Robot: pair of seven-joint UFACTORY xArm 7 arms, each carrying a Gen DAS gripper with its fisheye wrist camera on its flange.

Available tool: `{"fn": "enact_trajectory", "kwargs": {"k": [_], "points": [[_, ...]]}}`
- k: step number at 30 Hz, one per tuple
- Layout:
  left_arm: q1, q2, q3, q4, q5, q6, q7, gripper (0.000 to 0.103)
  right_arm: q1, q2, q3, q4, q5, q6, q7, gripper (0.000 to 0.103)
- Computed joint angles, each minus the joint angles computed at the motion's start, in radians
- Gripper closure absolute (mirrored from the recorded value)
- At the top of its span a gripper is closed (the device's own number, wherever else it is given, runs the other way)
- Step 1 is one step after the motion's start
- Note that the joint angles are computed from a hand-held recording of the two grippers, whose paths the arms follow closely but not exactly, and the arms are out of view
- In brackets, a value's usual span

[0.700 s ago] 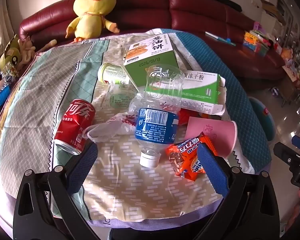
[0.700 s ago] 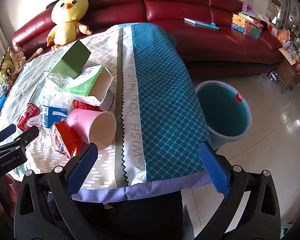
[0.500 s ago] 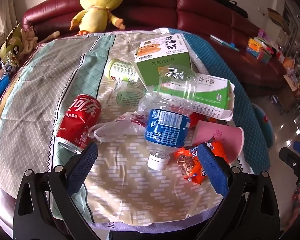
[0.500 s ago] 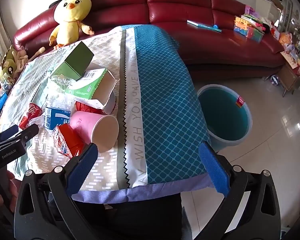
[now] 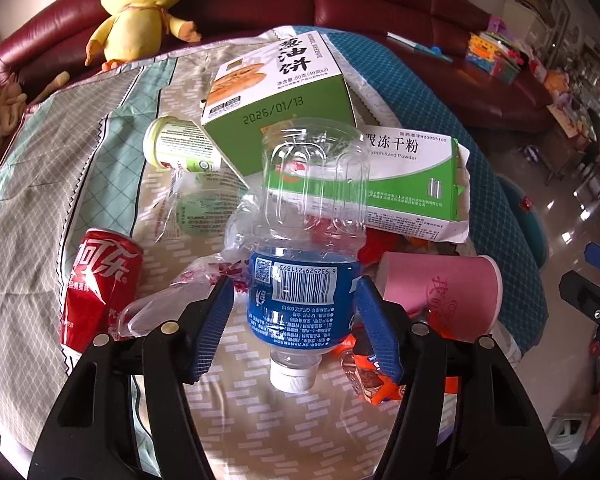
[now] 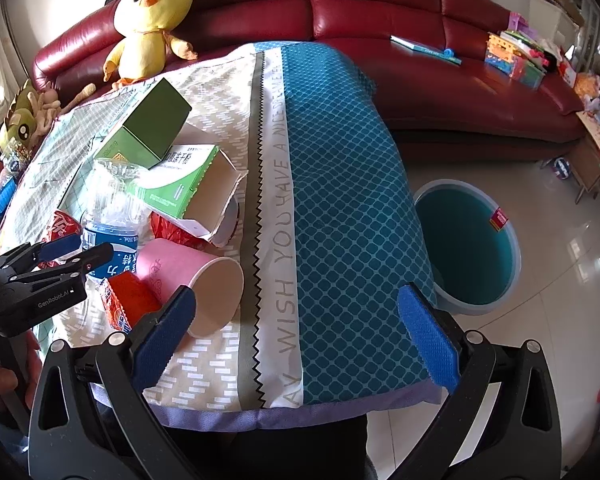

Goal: Collect trash
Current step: 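Grasp the blue-labelled water bottle with the left gripper, then lift the water bottle with the left gripper while the right gripper grasps the green snack box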

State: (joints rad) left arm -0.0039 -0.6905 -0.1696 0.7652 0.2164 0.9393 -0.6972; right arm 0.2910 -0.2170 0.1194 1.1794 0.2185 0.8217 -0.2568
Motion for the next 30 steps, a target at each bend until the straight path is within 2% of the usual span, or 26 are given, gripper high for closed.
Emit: {"fn": "enact_trajectory", "kwargs": {"k": [2, 6, 8, 10, 14, 18, 24, 27, 30], "points": [[0.0, 0.017, -0.004, 0.004, 0.005, -0.01, 0.0, 0.037, -0.002, 0.014, 0.001, 0.011, -0.005, -0.001, 0.005, 0.006], [-0.006, 0.068, 0.008, 0.017, -0.003, -0.013, 0.01, 0.026, -0.004, 0.044, 0.004, 0.03, -0.01, 0.002, 0.013, 0.006], [-0.009, 0.083, 0.015, 0.011, -0.011, -0.04, 0.003, 0.026, -0.003, 0.058, 0.006, 0.041, -0.011, 0.008, 0.019, 0.006], [-0.015, 0.075, 0.028, -0.003, -0.029, -0.051, 0.003, 0.037, -0.002, 0.069, 0.009, 0.053, -0.012, 0.014, 0.024, 0.006], [0.001, 0.03, 0.019, -0.009, -0.005, -0.037, 0.007, 0.037, 0.003, 0.084, 0.016, 0.071, -0.024, 0.021, 0.022, 0.006], [0.008, -0.039, 0.048, -0.011, -0.035, -0.008, 0.015, 0.037, 0.013, 0.128, 0.021, 0.132, -0.001, 0.056, 0.007, 0.006], [0.066, -0.105, 0.069, 0.024, -0.019, 0.029, 0.042, 0.037, 0.033, 0.244, 0.042, 0.315, 0.055, 0.141, -0.031, 0.006], [0.106, -0.081, 0.089, 0.064, 0.001, 0.035, 0.065, 0.037, 0.046, 0.323, 0.058, 0.434, 0.067, 0.186, -0.023, 0.006], [0.136, -0.025, 0.124, 0.111, 0.011, 0.016, 0.106, 0.037, 0.062, 0.44, 0.076, 0.607, 0.092, 0.255, 0.012, 0.008]]}}
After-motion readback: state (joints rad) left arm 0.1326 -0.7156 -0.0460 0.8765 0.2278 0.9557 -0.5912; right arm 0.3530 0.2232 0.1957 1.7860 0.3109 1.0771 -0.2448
